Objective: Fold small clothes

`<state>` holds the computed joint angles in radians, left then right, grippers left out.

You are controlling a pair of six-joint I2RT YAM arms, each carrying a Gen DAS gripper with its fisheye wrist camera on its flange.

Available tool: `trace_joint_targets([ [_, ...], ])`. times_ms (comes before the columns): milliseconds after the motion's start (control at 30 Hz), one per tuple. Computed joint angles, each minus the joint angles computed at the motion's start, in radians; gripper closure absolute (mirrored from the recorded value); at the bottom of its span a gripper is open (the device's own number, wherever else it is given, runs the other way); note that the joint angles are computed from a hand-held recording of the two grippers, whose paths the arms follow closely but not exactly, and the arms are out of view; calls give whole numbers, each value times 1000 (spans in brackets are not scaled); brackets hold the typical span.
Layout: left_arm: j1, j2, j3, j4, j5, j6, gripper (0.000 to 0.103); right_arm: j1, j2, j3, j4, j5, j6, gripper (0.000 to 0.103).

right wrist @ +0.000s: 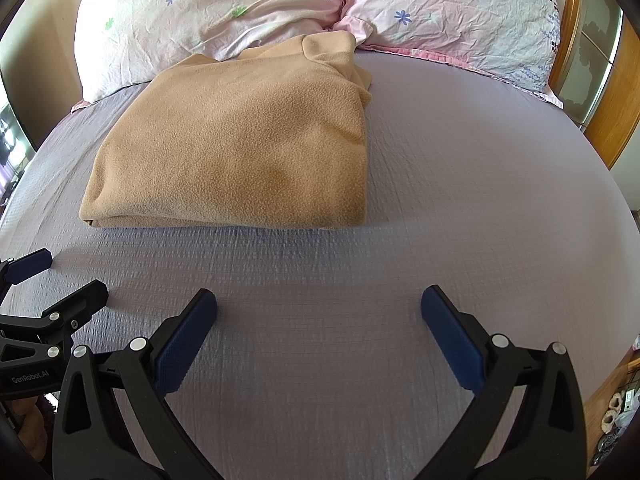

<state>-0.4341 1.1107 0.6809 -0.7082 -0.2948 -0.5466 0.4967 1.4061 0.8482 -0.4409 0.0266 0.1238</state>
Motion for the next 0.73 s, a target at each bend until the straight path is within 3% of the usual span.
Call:
trace_joint_targets([
  [733,3,0,3,-1,-2,1,2,2,0,-1,2,3,4,1],
])
